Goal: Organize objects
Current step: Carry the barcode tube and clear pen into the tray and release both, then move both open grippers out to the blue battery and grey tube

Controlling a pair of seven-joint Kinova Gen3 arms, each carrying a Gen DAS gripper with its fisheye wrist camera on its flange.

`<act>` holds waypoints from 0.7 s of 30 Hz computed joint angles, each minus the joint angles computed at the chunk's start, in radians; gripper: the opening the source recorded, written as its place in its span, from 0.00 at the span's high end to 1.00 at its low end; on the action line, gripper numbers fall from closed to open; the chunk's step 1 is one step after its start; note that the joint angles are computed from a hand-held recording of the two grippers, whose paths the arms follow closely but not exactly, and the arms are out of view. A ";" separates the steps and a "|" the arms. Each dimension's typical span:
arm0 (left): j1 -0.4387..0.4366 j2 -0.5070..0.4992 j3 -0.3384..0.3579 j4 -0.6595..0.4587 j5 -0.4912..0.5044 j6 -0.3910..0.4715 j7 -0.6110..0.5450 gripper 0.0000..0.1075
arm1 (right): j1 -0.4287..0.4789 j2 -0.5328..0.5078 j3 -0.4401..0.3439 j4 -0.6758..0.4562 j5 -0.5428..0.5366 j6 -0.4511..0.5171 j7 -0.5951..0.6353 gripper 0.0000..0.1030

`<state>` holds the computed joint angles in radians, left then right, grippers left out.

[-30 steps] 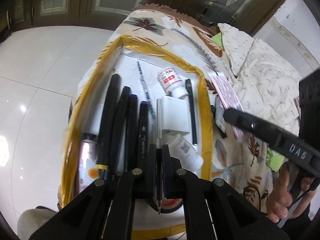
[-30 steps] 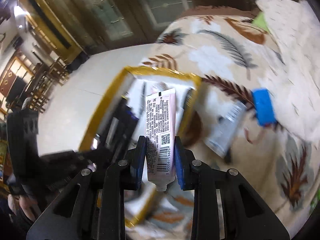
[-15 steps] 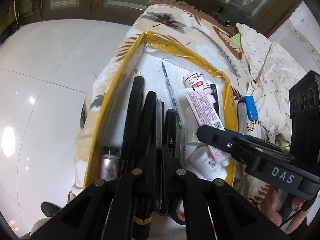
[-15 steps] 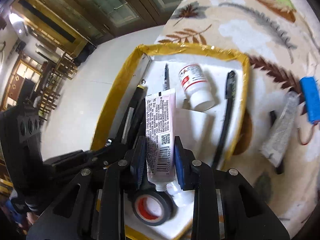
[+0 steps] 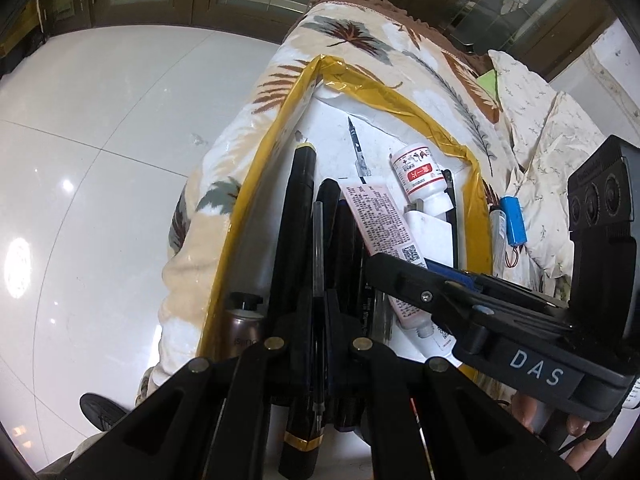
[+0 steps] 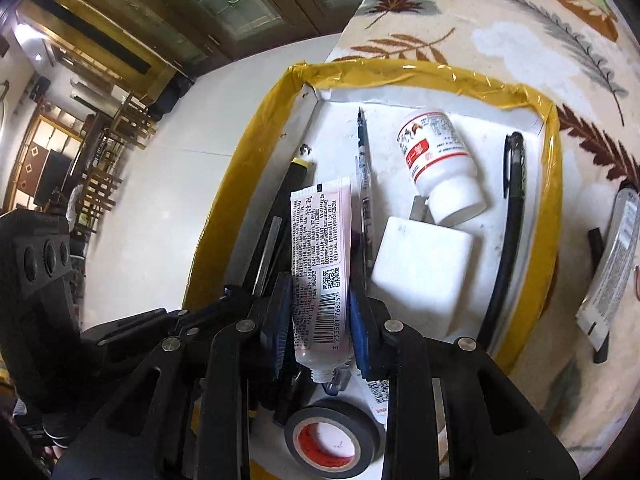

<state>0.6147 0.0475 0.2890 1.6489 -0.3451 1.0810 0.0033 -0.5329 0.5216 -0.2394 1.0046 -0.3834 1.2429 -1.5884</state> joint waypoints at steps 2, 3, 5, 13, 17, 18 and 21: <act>0.000 -0.005 0.000 0.008 -0.001 -0.011 0.009 0.97 | 0.003 0.003 -0.003 0.001 -0.006 0.000 0.007 0.73; -0.001 -0.006 -0.001 0.010 -0.001 -0.014 0.009 0.97 | 0.005 0.004 -0.004 0.003 -0.009 0.000 0.007 0.73; -0.001 -0.010 0.002 0.015 -0.006 -0.018 0.019 0.97 | 0.011 0.002 -0.006 0.012 -0.019 -0.007 0.009 0.73; -0.001 -0.035 0.016 0.045 -0.042 -0.039 0.088 0.96 | 0.026 -0.002 -0.012 0.026 -0.045 -0.010 0.021 0.72; -0.015 -0.051 0.023 0.070 -0.029 -0.070 0.110 0.96 | 0.040 0.001 -0.017 0.024 -0.067 0.007 0.027 0.69; -0.014 -0.050 0.029 0.068 -0.036 -0.064 0.117 0.96 | 0.042 0.001 -0.017 0.022 -0.071 0.013 0.024 0.65; -0.013 -0.052 0.038 0.066 -0.048 -0.067 0.121 0.96 | 0.048 -0.014 -0.017 0.033 -0.078 0.002 0.039 0.57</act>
<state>0.6014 -0.0042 0.3266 1.7150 -0.3931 1.0145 0.1239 -0.4845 0.5078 -0.2566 1.0372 -0.4616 1.2448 -1.5496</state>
